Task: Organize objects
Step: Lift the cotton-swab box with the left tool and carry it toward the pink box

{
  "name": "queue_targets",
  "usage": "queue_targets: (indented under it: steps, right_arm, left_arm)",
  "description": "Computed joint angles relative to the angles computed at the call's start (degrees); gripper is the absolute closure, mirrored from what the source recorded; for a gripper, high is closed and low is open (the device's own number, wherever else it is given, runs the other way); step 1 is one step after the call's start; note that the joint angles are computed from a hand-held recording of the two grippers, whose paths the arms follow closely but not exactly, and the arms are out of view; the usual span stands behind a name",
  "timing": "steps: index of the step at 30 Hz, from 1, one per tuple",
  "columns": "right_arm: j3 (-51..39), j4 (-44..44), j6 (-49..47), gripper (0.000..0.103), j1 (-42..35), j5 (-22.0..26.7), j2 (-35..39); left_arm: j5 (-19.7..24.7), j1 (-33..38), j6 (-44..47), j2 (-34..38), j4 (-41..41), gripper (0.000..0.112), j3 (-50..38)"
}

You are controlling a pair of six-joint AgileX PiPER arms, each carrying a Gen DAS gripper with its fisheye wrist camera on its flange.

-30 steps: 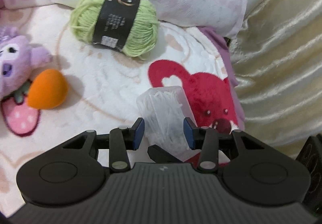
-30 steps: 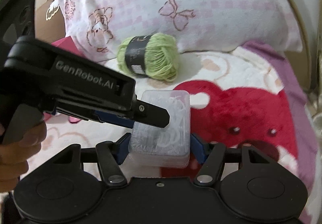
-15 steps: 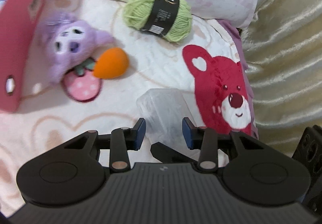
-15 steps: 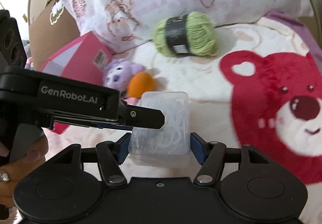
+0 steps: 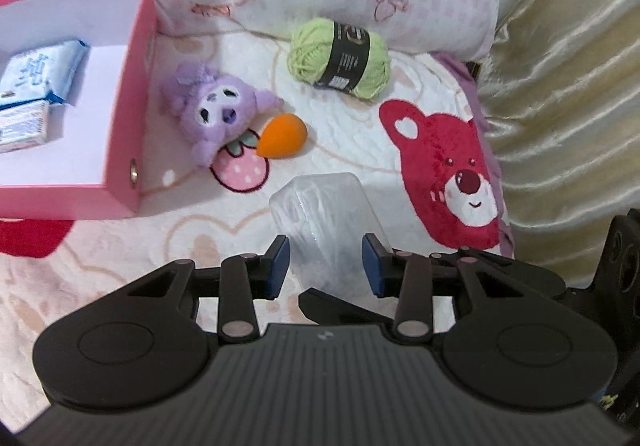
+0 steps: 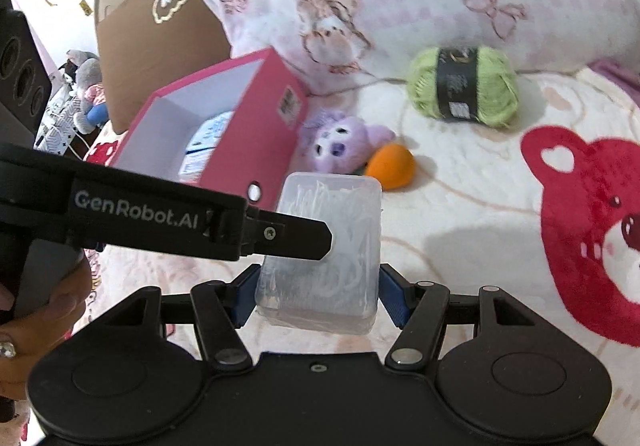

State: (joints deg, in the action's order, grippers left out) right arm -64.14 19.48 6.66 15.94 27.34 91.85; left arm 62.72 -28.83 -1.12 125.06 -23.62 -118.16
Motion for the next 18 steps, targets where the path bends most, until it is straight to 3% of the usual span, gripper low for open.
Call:
queue_targets:
  steps: [12,18]
  right_arm:
    - [-11.95,-8.98,5.84,0.036,6.18,6.96,1.39]
    - [-20.65,-10.61,6.73,0.036,8.39,10.8,4.86]
  left_arm:
    - [-1.22,5.76,2.79,-10.59,-2.62,0.075,8.84]
    - [-0.17,8.83,3.76,-13.31,-2.11,0.075,8.58]
